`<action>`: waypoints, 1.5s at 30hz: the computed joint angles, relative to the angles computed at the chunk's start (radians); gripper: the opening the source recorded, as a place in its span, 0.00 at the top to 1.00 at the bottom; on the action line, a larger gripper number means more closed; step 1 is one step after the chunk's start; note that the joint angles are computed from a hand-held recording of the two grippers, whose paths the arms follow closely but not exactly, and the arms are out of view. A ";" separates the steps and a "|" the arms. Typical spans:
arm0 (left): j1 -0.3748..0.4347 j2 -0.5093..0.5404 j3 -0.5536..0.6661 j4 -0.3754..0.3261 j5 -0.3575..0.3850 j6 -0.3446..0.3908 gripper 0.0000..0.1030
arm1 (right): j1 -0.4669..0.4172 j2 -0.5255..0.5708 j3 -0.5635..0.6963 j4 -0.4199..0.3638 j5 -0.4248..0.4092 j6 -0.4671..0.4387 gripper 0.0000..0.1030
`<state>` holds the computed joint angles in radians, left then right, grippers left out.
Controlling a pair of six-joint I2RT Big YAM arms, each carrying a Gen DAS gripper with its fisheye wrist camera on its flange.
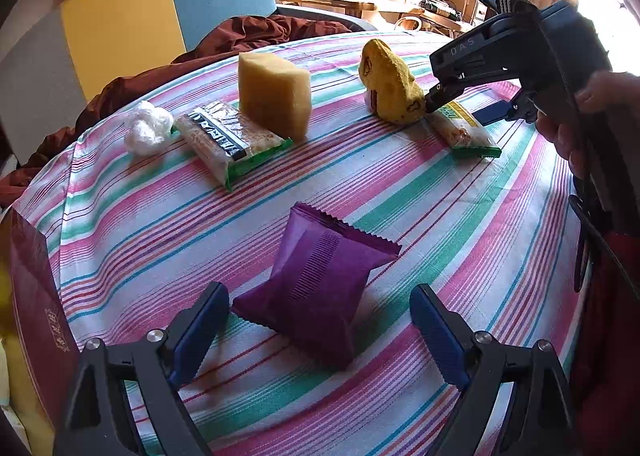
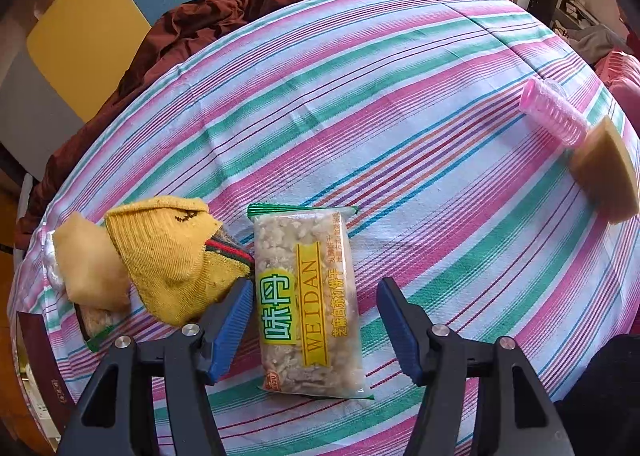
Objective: Organize objects
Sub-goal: 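Carry the purple packet into the gold tin and open the left gripper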
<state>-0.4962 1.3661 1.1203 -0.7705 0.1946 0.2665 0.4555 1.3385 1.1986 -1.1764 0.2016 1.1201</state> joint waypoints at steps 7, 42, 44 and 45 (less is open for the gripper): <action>0.013 0.002 0.018 -0.022 0.012 -0.028 0.25 | 0.018 0.050 0.050 -0.077 0.039 -0.039 0.46; 0.088 -0.284 -0.121 -0.029 -0.015 -0.151 0.51 | 0.022 0.067 0.081 -0.118 0.084 -0.066 0.54; 0.122 -0.300 -0.117 -0.035 -0.009 -0.160 0.51 | 0.023 0.069 0.084 -0.121 0.088 -0.069 0.54; 0.144 -0.308 -0.116 -0.035 -0.005 -0.164 0.51 | 0.023 0.070 0.085 -0.122 0.090 -0.070 0.54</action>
<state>-0.3525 1.0582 1.0045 -0.8051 0.1897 0.1022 0.4790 1.4082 1.2837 -1.2987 0.2913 1.0503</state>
